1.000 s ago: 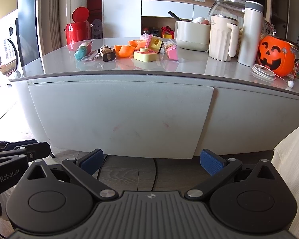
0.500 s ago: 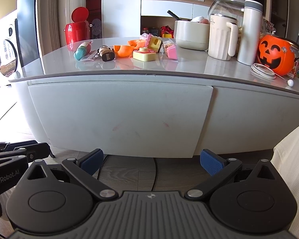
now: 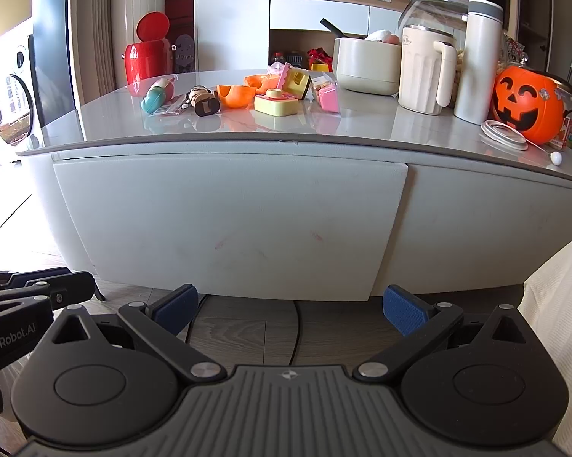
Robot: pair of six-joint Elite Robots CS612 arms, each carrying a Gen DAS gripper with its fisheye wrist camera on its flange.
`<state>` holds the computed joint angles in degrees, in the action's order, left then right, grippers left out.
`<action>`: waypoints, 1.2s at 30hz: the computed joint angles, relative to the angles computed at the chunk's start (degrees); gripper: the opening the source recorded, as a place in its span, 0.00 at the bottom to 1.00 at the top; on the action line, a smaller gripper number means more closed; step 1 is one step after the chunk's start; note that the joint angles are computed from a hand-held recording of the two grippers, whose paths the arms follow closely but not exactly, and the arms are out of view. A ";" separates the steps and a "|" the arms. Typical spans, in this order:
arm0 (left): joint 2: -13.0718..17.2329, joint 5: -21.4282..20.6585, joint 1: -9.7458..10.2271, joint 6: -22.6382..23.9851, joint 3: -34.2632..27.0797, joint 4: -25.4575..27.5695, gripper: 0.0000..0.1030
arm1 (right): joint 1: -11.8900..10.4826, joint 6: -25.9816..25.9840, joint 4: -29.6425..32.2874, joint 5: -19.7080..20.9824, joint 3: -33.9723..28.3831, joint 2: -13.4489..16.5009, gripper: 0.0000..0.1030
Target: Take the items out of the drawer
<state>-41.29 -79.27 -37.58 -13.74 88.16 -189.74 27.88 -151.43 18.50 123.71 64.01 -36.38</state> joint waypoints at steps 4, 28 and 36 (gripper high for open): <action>0.01 -0.05 0.05 0.00 0.00 -0.01 0.18 | 0.02 0.18 0.13 0.02 -0.06 0.02 1.00; -0.01 -0.12 0.08 0.02 -0.01 0.01 0.18 | -0.02 0.87 0.84 -0.09 -0.46 0.33 1.00; -0.01 -0.12 0.07 0.02 -0.01 0.04 0.18 | -0.04 0.86 0.87 -0.13 -0.46 0.31 1.00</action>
